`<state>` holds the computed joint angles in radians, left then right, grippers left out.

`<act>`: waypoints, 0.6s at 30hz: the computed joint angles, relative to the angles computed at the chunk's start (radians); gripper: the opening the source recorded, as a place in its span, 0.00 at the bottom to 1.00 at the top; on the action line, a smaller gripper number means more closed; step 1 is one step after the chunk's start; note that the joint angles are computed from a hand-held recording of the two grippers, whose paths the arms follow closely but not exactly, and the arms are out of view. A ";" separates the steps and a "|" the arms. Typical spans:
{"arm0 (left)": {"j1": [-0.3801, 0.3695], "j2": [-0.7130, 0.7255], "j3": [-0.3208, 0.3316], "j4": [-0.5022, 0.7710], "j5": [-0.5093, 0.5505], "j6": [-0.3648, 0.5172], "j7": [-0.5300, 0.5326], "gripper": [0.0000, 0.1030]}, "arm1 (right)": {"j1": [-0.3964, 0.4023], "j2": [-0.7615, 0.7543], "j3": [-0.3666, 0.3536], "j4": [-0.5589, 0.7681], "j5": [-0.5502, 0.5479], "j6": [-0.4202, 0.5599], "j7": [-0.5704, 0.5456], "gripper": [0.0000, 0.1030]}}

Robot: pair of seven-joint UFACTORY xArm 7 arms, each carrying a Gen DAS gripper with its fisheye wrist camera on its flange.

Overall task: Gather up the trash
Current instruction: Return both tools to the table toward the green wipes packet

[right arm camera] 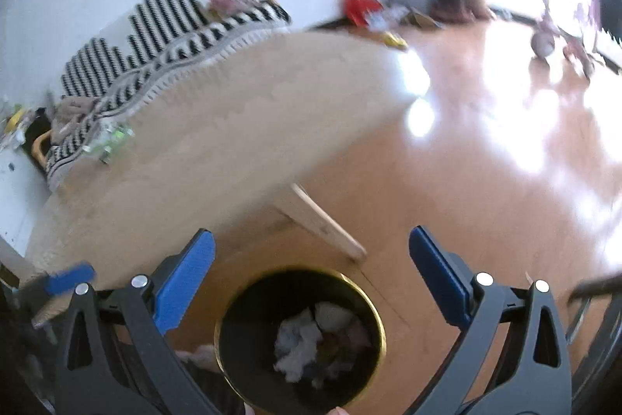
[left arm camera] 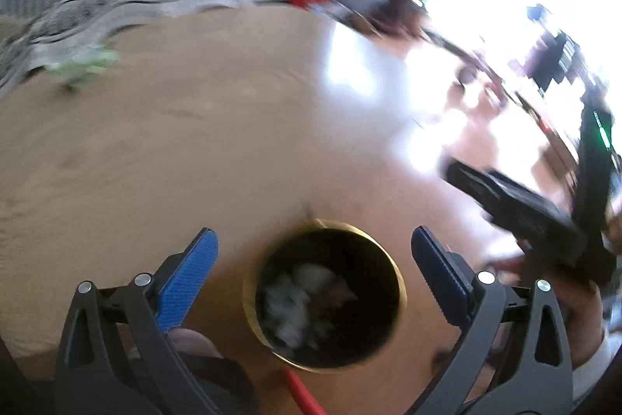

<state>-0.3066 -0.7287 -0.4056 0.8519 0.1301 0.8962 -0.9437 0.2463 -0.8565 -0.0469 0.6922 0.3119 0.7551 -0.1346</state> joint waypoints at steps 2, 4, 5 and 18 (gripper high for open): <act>0.024 -0.064 0.063 -0.028 0.003 0.035 0.012 0.94 | 0.034 0.039 0.012 0.027 0.021 -0.032 -0.008 0.94; 0.057 -0.151 0.153 -0.074 -0.024 0.084 0.021 0.94 | 0.089 0.107 0.029 0.072 0.050 -0.070 -0.027 0.94; 0.077 -0.184 0.176 -0.090 -0.029 0.103 0.029 0.94 | 0.107 0.134 0.035 0.092 0.056 -0.079 -0.037 0.94; 0.336 -0.168 0.400 -0.035 0.033 0.237 0.399 0.94 | 0.244 0.825 0.265 0.762 -0.049 -0.063 -0.150 0.94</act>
<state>0.0298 -0.8970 -0.0052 0.8169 0.1633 1.1329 -0.5450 0.4907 -0.0315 0.2179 1.4544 0.2631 0.6918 -0.2841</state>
